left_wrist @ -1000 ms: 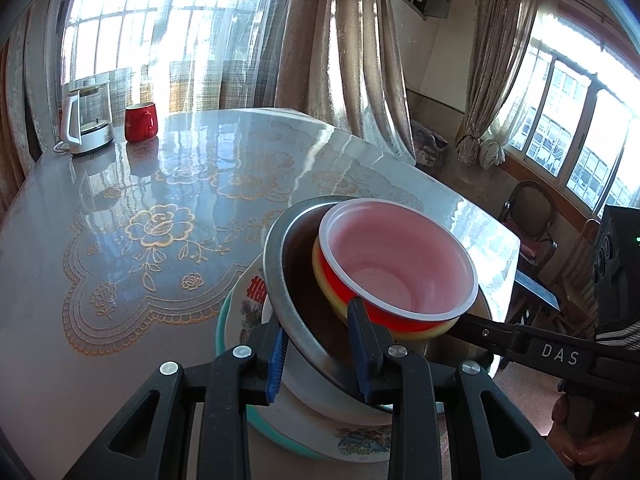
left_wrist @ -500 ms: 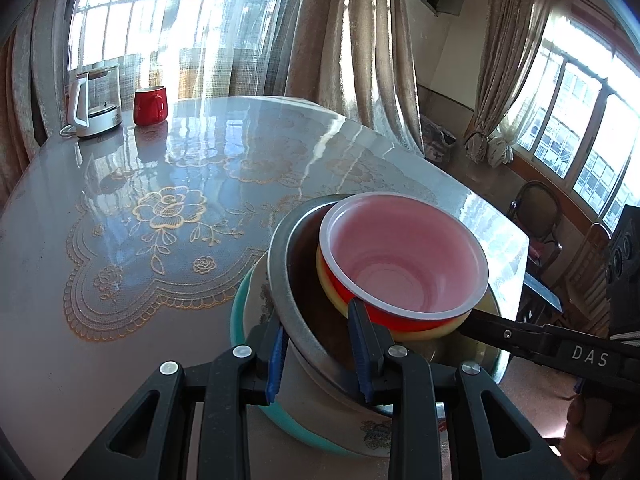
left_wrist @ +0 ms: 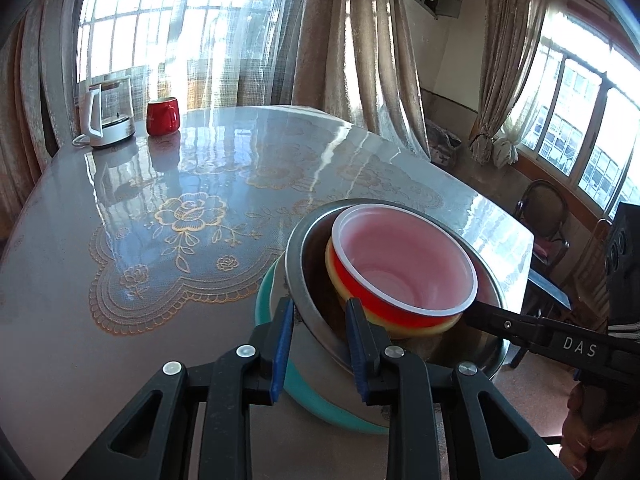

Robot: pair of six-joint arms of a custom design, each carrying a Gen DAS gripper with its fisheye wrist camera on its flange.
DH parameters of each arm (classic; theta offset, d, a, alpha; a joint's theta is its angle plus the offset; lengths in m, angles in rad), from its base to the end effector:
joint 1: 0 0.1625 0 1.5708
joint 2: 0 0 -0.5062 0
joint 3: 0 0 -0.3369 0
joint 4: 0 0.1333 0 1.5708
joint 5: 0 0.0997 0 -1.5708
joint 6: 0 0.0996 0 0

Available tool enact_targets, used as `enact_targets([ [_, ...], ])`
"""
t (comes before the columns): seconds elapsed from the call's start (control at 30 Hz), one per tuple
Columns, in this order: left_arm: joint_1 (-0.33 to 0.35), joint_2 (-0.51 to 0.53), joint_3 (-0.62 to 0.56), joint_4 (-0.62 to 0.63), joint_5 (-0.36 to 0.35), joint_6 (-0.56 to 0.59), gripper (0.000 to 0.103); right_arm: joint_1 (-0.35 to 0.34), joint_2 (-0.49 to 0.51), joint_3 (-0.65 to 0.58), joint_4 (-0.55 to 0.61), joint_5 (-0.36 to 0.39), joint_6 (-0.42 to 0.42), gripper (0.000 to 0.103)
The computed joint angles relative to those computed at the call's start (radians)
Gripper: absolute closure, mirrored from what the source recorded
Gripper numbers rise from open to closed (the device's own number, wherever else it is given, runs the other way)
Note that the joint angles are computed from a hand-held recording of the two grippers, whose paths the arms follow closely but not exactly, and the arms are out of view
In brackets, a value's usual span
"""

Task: Organize plates and bowls
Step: 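Lower the steel bowl stack onto the floral plate with both tools, then open both tools and withdraw them from the stack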

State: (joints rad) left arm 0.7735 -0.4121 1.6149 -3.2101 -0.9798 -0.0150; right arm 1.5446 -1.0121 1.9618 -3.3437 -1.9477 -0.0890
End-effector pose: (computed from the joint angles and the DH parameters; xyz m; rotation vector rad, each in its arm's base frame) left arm -0.3763 -0.6314 0.0181 0.8418 2.5087 -0.8554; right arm 0.0809 -0.6024 0.3279 -0.1308 -2.5300 1.0725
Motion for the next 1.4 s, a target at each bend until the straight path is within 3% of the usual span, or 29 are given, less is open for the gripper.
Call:
enact_targets([
  [0.23, -0.002, -0.016, 0.018, -0.006, -0.007, -0.019, 0.076, -0.011, -0.016, 0.007, 0.02, 0.037, 0.024, 0.078],
  [0.4, -0.006, -0.028, 0.031, 0.012, -0.006, -0.042, 0.072, 0.001, -0.009, 0.021, -0.011, 0.026, -0.005, 0.072],
  [0.63, -0.02, -0.039, 0.081, -0.02, 0.014, -0.058, 0.049, 0.004, -0.008, 0.052, -0.071, 0.018, -0.026, 0.07],
  [0.83, -0.029, -0.053, 0.124, -0.032, 0.05, -0.079, 0.019, 0.022, 0.008, 0.099, -0.212, -0.018, -0.096, 0.062],
  [1.0, -0.049, -0.056, 0.179, -0.099, 0.123, -0.061, 0.002, 0.034, 0.029, 0.155, -0.37, -0.045, -0.17, 0.049],
  [1.17, -0.075, -0.04, 0.237, -0.202, 0.223, 0.0, 0.0, 0.051, 0.067, 0.197, -0.515, -0.083, -0.272, 0.03],
  [1.27, -0.079, -0.032, 0.269, -0.25, 0.25, 0.027, 0.0, 0.059, 0.09, 0.219, -0.586, -0.102, -0.301, 0.028],
  [1.4, -0.072, -0.046, 0.309, -0.254, 0.229, -0.022, 0.0, 0.067, 0.114, 0.244, -0.651, -0.133, -0.319, 0.027],
])
